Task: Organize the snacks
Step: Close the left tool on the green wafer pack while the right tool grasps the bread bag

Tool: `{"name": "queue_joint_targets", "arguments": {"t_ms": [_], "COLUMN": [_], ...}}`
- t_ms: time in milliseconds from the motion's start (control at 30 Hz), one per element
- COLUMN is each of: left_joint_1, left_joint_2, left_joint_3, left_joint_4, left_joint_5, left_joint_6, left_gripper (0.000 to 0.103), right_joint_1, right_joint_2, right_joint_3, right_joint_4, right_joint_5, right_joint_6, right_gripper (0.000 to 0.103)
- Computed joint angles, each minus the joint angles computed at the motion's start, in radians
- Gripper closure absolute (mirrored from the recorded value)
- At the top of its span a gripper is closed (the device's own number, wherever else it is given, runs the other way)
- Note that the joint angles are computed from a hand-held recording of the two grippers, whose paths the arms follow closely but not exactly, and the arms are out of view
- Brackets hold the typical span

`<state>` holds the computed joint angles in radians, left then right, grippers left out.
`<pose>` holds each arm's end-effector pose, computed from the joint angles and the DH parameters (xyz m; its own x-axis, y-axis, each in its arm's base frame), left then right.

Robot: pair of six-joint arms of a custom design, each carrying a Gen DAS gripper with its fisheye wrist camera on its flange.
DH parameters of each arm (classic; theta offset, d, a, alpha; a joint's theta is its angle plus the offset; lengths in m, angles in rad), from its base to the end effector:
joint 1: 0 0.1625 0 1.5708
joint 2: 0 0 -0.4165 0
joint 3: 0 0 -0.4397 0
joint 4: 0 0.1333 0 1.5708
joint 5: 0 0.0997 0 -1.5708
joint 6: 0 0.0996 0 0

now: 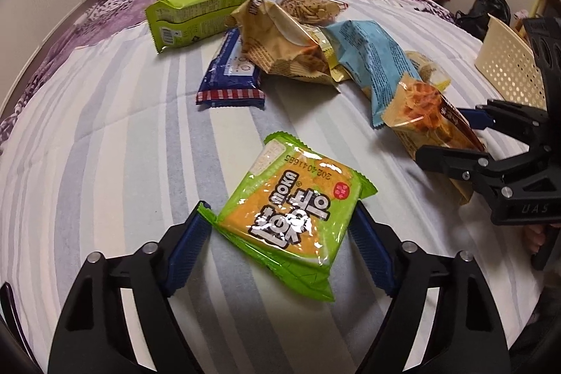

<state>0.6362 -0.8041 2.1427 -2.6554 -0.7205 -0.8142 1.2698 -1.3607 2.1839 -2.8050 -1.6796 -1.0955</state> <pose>-0.2545 -0.4467 -0.0541 -0.7310 0.0231 -0.6820 0.3598 0.8622 -0.3564 -0.0362 -0.5298 0.1965 -0.6702 -0.6246 0.4008 -0.7084 0.6995 -0.0943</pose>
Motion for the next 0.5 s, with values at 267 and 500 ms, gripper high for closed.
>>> {"name": "queue_joint_targets", "arguments": {"t_ms": [267, 500], "left_joint_1": [-0.037, -0.02], "left_joint_2": [-0.013, -0.012], "left_joint_3": [0.012, 0.007], "left_joint_4": [0.055, 0.045], "left_joint_5": [-0.018, 0.0], "left_joint_6": [-0.171, -0.143], "left_gripper": [0.026, 0.025], "right_joint_1": [0.0, 0.0], "right_joint_2": [0.001, 0.001], "right_joint_3": [-0.002, -0.001], "right_joint_4": [0.004, 0.002], "right_joint_5": [0.004, 0.004], "right_joint_6": [0.007, 0.005], "right_gripper": [0.036, 0.035]}}
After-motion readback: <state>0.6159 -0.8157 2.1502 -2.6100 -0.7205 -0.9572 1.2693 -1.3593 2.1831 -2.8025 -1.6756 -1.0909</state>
